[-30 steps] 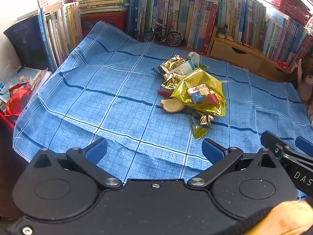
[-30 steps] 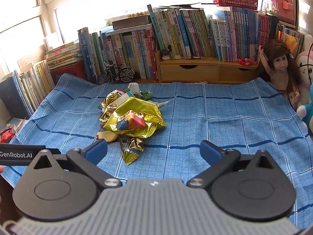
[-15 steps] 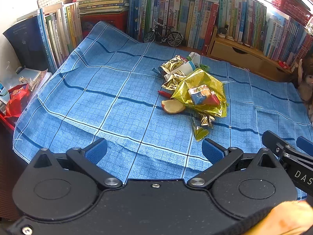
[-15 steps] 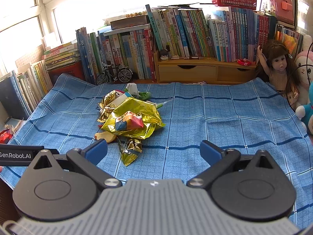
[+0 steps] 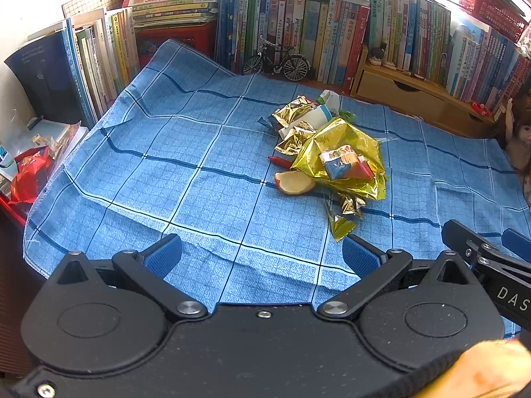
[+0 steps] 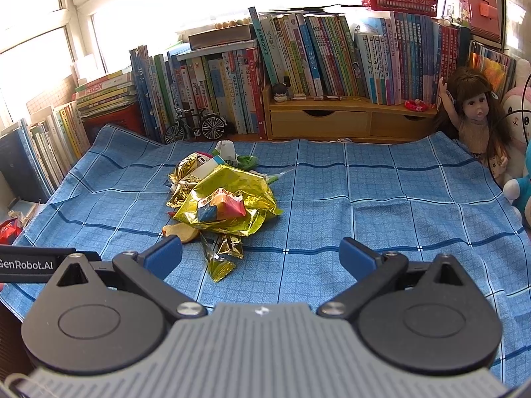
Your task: Collect trash
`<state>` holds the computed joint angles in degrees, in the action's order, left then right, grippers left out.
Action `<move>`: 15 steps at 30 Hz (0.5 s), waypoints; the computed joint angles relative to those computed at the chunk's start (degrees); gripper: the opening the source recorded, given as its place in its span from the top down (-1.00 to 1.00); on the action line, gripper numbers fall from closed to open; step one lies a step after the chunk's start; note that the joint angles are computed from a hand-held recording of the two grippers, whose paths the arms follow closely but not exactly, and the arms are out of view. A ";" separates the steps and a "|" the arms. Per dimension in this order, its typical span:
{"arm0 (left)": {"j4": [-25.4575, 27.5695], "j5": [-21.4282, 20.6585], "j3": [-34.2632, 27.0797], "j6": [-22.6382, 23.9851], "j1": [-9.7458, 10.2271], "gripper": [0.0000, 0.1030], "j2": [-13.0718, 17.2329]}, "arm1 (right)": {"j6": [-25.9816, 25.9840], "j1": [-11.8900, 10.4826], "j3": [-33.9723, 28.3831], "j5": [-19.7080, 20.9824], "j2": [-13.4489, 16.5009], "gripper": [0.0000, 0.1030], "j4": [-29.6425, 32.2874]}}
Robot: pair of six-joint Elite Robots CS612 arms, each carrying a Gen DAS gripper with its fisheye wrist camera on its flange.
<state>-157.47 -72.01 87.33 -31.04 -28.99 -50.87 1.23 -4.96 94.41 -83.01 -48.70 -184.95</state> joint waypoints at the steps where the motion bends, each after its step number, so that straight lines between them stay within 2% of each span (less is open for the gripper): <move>1: -0.01 -0.01 -0.02 0.02 0.01 -0.99 0.01 | 0.02 -0.02 0.02 0.07 -0.01 -1.00 -0.02; 15: -0.05 0.03 0.00 0.00 0.00 -0.99 0.01 | 0.19 0.32 -0.37 -0.53 0.09 -1.00 0.37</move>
